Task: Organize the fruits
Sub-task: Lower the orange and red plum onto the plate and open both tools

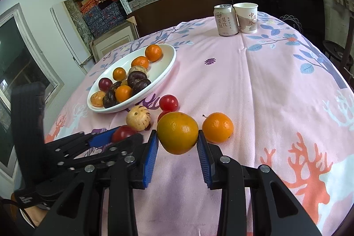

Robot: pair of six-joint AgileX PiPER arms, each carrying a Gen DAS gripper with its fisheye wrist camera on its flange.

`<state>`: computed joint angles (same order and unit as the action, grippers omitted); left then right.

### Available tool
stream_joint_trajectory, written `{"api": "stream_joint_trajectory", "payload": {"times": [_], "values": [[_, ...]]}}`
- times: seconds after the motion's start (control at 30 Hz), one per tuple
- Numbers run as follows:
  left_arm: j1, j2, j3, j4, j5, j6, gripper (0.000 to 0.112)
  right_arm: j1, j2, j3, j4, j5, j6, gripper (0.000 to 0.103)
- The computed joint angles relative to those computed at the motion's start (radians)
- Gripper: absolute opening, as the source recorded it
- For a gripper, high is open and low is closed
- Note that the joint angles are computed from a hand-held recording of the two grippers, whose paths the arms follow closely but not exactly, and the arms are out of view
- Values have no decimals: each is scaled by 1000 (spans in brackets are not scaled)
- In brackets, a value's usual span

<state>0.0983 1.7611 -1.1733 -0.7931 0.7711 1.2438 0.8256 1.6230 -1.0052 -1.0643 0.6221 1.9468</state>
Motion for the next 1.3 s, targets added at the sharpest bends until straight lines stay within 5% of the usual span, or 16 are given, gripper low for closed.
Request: {"api": "stream_joint_trajectory", "payload": {"times": [0.37,0.77,0.93,1.3], "values": [[167,23,-121,-16,126,22,39,56,49,-95,-16,67,-57,36],[214,182,-466,-34,267,-165,39,17,221,-488,147,169,-487,36],[179,283,-617,32,269,-287,39,-39,328,-639,250,132,-624,36],[143,425,-805,75,234,-441,39,-96,559,-978,389,190,-873,36]]}}
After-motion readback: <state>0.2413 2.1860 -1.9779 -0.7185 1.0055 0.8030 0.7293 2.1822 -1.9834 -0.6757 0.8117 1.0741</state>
